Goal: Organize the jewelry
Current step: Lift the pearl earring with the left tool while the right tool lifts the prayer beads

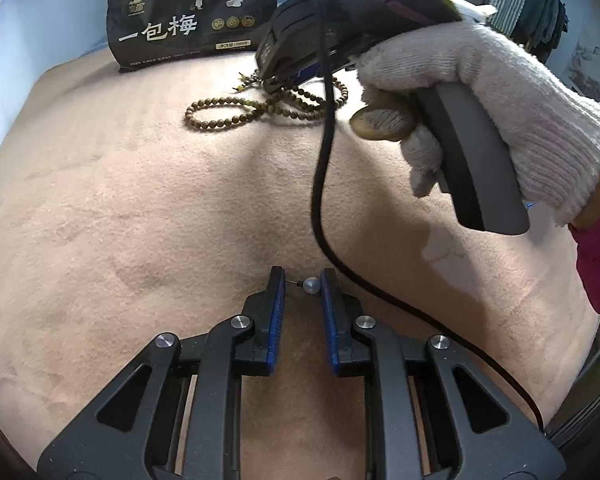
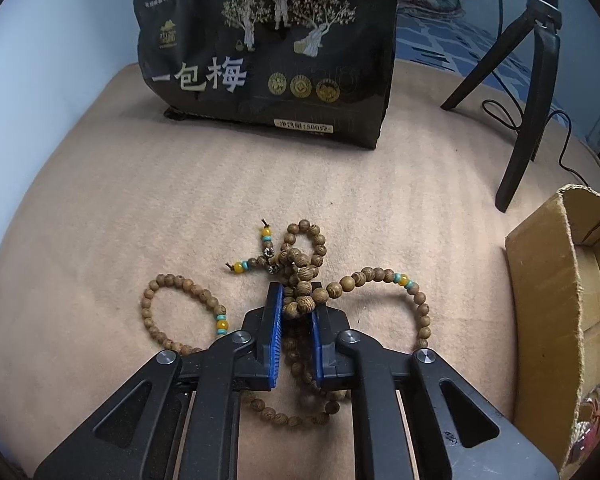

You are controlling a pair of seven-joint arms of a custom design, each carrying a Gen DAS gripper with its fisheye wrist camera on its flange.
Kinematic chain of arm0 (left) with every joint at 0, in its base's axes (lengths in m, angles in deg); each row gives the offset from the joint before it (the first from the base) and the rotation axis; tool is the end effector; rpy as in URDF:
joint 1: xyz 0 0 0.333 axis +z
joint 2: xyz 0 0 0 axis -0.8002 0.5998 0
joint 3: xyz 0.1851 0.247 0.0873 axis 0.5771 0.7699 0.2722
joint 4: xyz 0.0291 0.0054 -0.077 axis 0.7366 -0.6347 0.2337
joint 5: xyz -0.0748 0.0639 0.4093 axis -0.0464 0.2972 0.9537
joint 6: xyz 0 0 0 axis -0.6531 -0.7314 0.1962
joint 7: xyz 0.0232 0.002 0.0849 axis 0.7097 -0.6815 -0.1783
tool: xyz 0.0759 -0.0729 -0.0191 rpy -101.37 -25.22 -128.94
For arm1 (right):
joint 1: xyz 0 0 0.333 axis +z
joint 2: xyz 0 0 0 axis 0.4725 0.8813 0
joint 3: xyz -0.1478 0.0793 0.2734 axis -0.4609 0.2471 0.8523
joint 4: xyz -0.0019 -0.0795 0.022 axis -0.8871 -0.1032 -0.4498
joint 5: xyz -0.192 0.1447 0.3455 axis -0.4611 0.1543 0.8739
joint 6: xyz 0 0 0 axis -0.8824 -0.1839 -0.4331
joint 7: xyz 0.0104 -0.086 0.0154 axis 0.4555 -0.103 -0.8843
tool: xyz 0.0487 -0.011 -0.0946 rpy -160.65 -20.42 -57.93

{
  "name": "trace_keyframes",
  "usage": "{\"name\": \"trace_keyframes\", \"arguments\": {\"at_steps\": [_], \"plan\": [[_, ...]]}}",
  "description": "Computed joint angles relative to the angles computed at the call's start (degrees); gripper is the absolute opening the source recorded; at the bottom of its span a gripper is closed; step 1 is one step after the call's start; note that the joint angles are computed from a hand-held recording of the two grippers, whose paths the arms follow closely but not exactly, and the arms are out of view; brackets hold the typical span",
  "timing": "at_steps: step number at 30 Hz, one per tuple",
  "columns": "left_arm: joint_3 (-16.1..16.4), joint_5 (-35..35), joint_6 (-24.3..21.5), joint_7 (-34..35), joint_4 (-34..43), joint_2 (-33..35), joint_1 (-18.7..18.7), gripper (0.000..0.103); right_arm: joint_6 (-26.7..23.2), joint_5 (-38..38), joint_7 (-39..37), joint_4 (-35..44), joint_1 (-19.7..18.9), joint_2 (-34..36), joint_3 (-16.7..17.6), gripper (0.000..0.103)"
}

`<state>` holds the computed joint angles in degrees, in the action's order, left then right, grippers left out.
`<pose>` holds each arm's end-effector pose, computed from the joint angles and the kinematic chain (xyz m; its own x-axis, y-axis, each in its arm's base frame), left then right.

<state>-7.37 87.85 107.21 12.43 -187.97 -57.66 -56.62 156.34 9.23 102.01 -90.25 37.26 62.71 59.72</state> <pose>0.5659 -0.2551 0.3085 -0.3754 -0.9184 0.1253 -0.8090 0.2586 -0.5279 0.7333 0.1141 0.3255 0.2389 -0.9673 -0.0852 -0.8712 -0.1748 -0.4588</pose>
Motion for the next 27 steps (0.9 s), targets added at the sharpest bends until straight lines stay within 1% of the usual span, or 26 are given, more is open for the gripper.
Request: {"name": "trace_keyframes", "arguments": {"at_steps": [3,6,8,16,23,24,27], "plan": [[0.0,-0.1,0.3,-0.1,-0.1,-0.3,0.3,0.016,0.7,1.3,-1.0,-1.0,-0.8,-1.3,0.7,0.011],[-0.8,-1.1,1.0,0.3,-0.5,-1.0,1.2,0.016,1.9,3.5,-2.8,-2.7,-1.9,-3.5,1.9,0.011],[-2.0,-2.3,1.7,1.1,-1.1,-1.8,2.3,0.016,2.3,4.8,-3.9,-3.8,-2.4,-4.8,2.3,0.011],[-3.4,-4.7,3.8,2.5,-2.7,-3.9,3.4,0.016,3.5,11.6,-9.9,-7.8,-4.5,-10.5,4.0,0.011],[-7.2,-10.1,5.3,5.7,-3.8,-6.4,6.4,0.016,4.1,18.3,-15.6,-10.3,-5.2,-15.8,4.4,0.011],[-7.2,-10.6,5.4,6.2,-3.6,-6.4,6.3,0.016,4.3,19.2,-16.4,-10.8,-5.2,-16.6,4.3,0.010],[-8.7,-13.4,6.1,8.5,-3.8,-7.3,7.2,0.016,4.3,21.7,-18.5,-11.7,-5.2,-18.7,3.9,0.010]]}}
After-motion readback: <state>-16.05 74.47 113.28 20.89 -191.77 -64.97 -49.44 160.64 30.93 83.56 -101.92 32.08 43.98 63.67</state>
